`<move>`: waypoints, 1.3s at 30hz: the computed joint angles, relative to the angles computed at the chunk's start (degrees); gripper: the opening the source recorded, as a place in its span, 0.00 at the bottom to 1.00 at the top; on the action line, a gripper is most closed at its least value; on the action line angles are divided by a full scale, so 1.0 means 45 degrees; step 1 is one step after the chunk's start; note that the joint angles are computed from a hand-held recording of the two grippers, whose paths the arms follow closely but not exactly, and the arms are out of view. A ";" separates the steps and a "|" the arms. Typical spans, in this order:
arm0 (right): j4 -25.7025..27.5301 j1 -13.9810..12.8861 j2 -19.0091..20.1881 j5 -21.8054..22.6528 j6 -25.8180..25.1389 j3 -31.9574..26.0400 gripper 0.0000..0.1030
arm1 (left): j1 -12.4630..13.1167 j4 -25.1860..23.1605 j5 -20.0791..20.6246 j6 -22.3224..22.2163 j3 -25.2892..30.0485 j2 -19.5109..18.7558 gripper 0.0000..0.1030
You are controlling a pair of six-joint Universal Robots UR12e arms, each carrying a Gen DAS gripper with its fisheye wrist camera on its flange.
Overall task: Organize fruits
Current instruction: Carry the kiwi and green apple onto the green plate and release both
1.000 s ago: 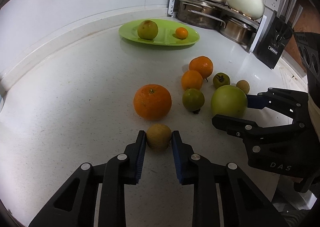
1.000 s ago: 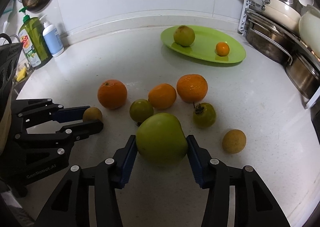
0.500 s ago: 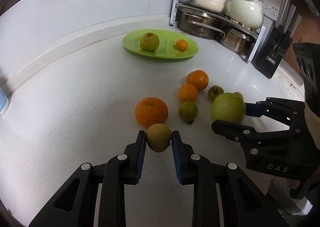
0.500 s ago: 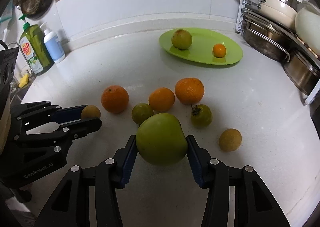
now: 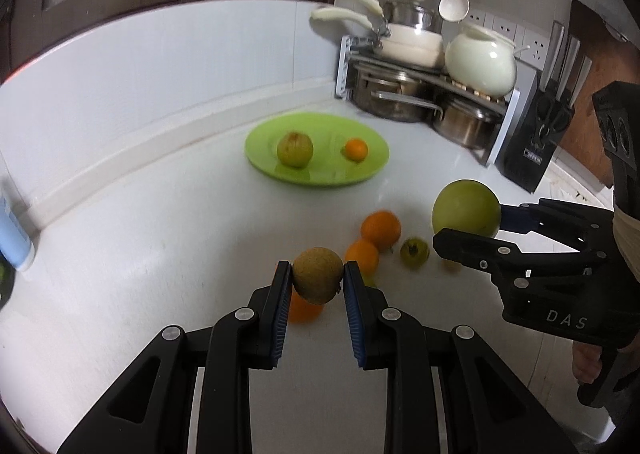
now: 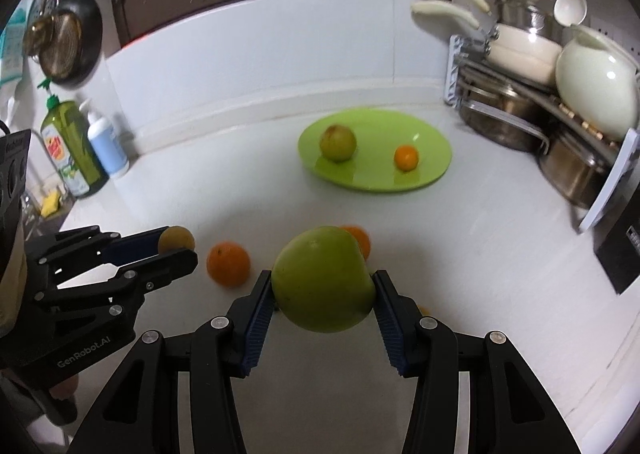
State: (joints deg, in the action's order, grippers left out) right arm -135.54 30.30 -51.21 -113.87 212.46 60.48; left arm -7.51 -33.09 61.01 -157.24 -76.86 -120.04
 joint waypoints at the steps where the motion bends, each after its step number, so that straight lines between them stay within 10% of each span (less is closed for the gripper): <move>1: -0.0045 -0.0008 -0.0001 -0.0068 -0.0067 -0.0017 0.48 | -0.0033 0.0104 0.0006 -0.0055 0.0090 -0.0042 0.26; 24: -0.0818 -0.1005 0.0558 -0.0054 -0.1673 -0.1569 0.48 | -0.0750 -0.0009 0.0098 -0.0449 0.4125 -0.2055 0.26; 39: 0.0215 -0.2004 0.1623 0.0820 -0.2161 -0.3355 0.48 | -0.1234 -0.3030 0.0725 -0.0107 0.9021 -0.4830 0.26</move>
State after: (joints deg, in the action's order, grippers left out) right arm -134.57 21.28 -43.91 -110.18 202.74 45.39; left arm -13.06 -46.73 64.27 -157.72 -36.27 -141.77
